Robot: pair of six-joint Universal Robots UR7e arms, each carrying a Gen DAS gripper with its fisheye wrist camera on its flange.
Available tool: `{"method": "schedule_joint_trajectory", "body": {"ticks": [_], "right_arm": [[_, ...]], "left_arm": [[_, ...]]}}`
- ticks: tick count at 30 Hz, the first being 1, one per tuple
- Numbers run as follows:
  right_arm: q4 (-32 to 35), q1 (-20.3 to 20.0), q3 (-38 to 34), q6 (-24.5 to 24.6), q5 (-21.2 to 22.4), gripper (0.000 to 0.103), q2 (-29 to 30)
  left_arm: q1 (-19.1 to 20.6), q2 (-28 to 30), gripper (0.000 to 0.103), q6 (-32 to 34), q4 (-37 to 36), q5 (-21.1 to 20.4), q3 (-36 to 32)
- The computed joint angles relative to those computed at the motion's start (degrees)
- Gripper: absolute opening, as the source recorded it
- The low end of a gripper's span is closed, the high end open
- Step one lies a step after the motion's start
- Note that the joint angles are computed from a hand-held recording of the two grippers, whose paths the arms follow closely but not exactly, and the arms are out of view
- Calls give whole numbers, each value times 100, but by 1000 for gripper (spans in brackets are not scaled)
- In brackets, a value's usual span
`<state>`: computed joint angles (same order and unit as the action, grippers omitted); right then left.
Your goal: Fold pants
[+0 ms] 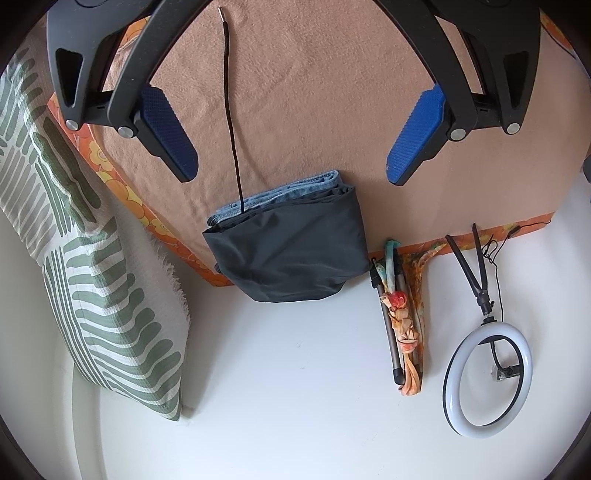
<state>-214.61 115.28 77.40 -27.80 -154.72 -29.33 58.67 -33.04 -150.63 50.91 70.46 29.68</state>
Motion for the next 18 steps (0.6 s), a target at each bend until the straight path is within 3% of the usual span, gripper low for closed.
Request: {"method": "schedule_joint_trajectory", "body": {"ticks": [18], "right_arm": [[225, -50, 181, 244, 156, 103, -118]], "left_arm": [[-38, -156, 103, 118, -220, -7, 335]]}}
